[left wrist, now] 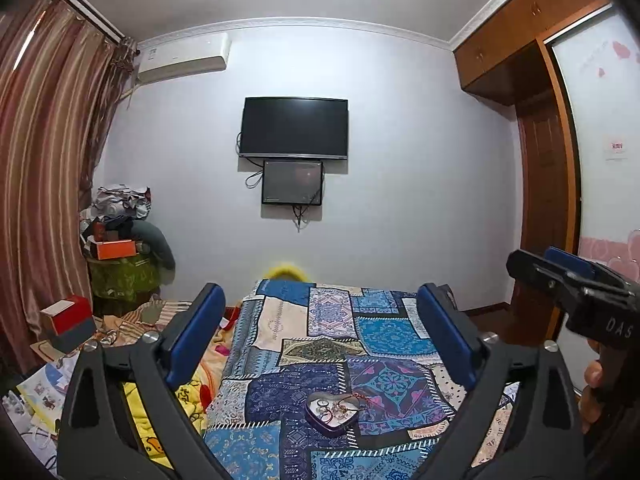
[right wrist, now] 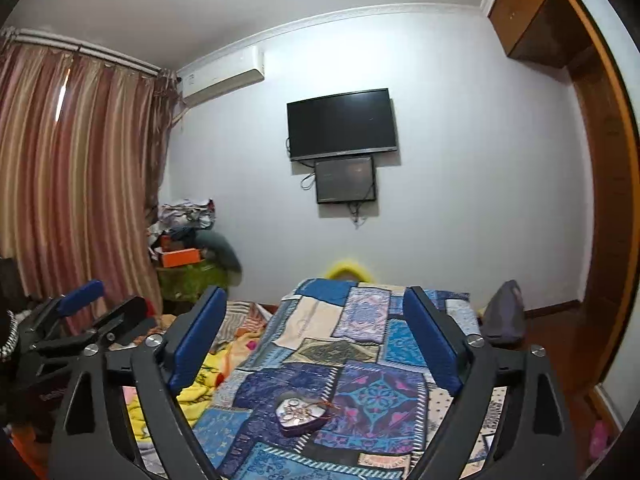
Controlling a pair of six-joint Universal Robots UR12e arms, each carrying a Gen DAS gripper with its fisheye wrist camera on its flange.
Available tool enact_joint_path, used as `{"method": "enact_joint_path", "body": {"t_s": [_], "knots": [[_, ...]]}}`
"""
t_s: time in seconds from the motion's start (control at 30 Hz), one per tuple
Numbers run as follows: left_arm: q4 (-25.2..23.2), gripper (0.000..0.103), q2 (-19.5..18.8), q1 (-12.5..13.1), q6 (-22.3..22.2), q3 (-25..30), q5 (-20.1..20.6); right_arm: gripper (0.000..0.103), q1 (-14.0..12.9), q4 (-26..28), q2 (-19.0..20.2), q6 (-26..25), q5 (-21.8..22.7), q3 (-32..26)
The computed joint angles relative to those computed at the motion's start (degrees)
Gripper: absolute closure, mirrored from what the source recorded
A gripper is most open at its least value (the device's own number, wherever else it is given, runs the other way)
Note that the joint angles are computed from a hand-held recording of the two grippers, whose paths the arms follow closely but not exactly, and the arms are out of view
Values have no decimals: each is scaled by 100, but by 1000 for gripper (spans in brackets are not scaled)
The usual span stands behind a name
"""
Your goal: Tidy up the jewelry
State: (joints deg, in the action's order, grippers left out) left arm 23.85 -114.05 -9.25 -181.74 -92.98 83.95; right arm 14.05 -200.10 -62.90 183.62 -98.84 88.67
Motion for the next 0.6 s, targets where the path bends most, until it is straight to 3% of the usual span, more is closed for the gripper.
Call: {"method": "enact_joint_path", "body": {"t_s": [0.13, 0.6], "knots": [[-50, 5, 5, -4, -49, -25, 63, 4, 45, 2, 30, -66, -151, -18], [-241, 4, -29, 26, -192, 30, 81, 3, 16, -31, -90, -83, -2, 222]]}}
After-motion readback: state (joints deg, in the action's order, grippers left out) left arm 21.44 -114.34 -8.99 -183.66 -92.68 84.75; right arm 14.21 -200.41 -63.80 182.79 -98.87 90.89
